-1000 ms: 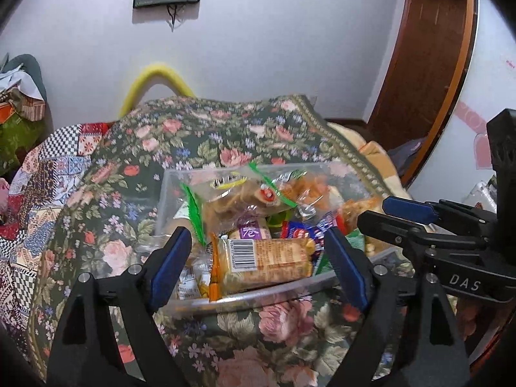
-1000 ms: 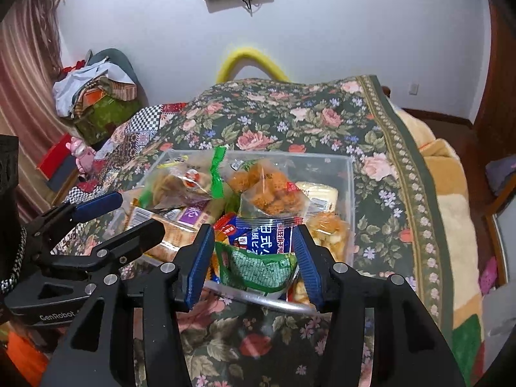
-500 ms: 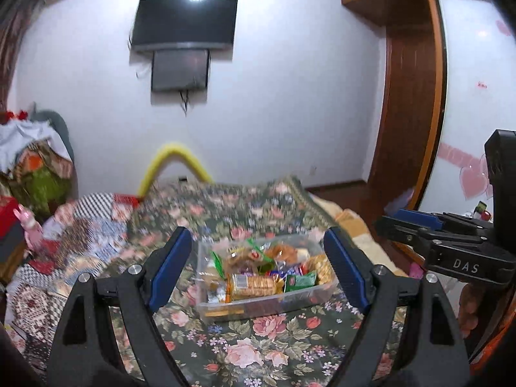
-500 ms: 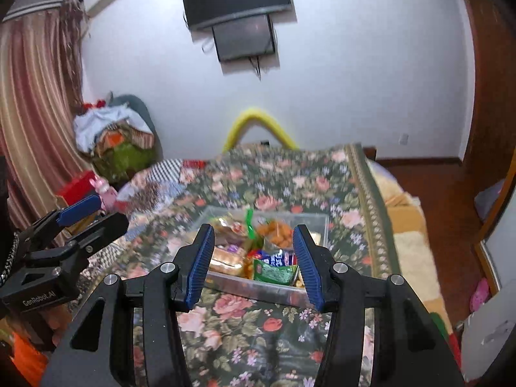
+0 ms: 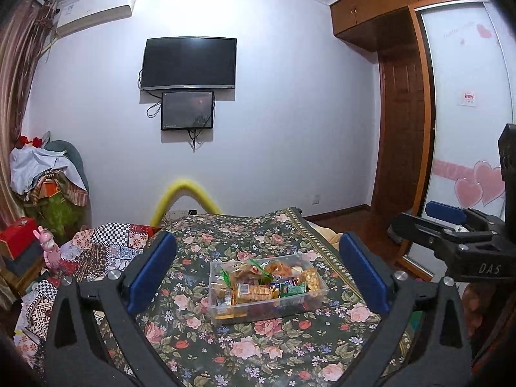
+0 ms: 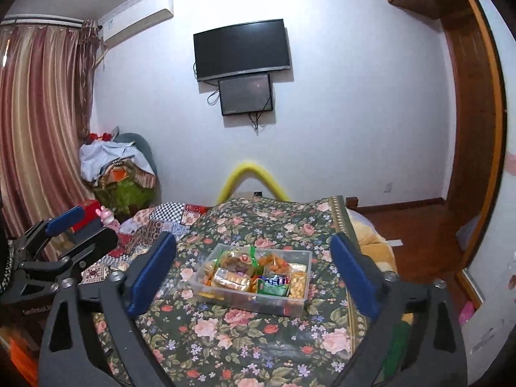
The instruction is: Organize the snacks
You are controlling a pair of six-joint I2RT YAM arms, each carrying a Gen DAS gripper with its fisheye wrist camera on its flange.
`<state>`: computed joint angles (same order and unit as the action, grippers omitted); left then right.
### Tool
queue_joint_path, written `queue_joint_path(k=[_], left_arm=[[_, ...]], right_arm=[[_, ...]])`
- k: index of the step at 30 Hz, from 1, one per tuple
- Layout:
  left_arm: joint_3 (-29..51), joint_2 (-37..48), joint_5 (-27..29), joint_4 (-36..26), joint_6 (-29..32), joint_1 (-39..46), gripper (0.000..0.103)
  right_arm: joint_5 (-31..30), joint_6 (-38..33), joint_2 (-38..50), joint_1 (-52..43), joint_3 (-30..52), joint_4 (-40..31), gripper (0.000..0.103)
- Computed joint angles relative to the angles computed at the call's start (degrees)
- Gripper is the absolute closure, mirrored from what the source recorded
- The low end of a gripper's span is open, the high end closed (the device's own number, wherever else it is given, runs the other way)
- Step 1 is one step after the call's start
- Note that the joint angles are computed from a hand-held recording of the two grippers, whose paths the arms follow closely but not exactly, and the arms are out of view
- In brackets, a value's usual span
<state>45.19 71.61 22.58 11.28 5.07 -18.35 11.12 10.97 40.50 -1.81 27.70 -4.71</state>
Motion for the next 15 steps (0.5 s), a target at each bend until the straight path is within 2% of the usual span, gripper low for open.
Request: queue_joint_path(k=[7, 15], left_arm=[[-1.4, -1.6, 0.7, -1.0, -0.1, 0.8, 0.000], [-2.6, -2.4, 0.5, -1.3, -0.1, 0.6, 0.000]], right_arm=[[5.3, 0.6, -3.3, 4.9, -2.1, -2.1, 0.000], [6.4, 1.1, -5.1, 6.3, -2.7, -3.2, 0.000]])
